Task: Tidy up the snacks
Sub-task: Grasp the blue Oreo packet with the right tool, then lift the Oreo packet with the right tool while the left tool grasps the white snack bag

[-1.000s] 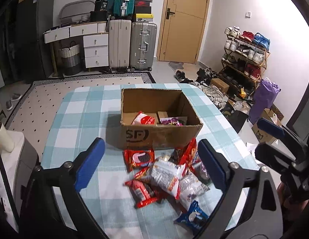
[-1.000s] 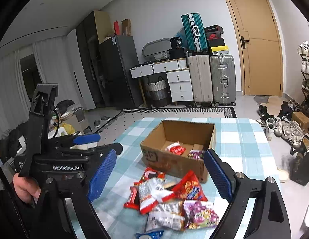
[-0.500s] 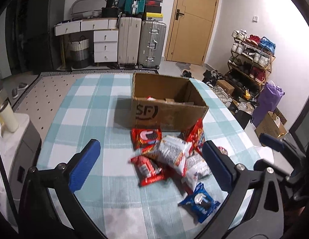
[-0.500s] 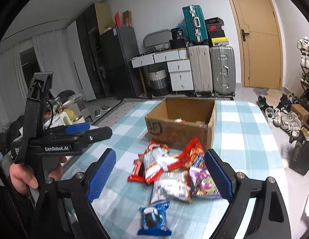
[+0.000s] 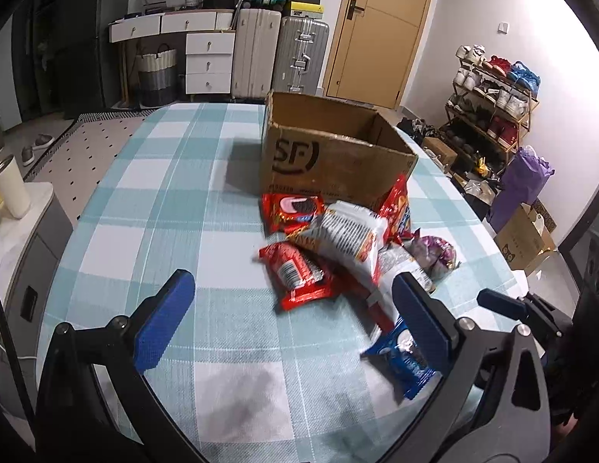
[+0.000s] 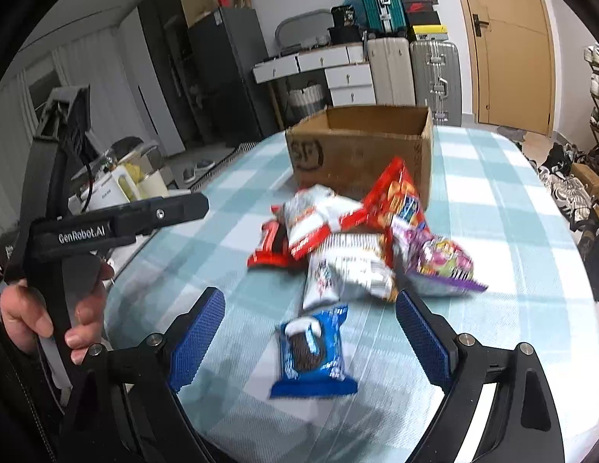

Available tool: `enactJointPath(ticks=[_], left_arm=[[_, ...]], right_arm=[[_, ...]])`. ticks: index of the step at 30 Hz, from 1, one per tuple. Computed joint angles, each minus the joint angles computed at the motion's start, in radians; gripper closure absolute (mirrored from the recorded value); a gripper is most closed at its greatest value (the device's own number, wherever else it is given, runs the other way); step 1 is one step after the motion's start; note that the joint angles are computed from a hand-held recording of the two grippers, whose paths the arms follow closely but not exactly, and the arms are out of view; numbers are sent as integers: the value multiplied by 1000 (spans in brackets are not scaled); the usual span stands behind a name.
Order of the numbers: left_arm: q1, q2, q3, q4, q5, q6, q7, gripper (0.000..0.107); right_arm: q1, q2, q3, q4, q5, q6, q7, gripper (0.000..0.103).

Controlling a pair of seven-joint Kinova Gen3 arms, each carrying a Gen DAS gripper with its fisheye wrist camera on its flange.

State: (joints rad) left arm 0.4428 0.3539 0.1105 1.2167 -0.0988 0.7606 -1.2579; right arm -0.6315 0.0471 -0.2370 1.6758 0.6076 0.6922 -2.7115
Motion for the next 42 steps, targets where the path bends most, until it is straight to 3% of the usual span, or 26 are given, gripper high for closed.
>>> enactJointPath(ticks=[11,22,29,30,32,36,42], left_arm=[[-17,-7,-1,40,14,-11,5,6],[-33,2,5,47,32,0,-6,6],[-32,7,0,48,31,2,-1,6],[-31,9,-2,47,29,4,1,6],[-32,10,-1,47,31,7,1,6],[-32,13,0,47,31,11,0,6],[-32,17,-2,45,31,16,1,6]], right_arm=[[6,47,27,23,-89,-44,55,11],[-6,95,62,20,-161,-83,128,21],[-33,123,77,-9,-153,-44,154,36],[-44,128,81,-18,-135,-24,146,47],[-45,130,81,-20,-134,-22,157,57],[-64,117,92,7,-82,-36,95,58],[-19,76,84,67,-116,-109,69,58]])
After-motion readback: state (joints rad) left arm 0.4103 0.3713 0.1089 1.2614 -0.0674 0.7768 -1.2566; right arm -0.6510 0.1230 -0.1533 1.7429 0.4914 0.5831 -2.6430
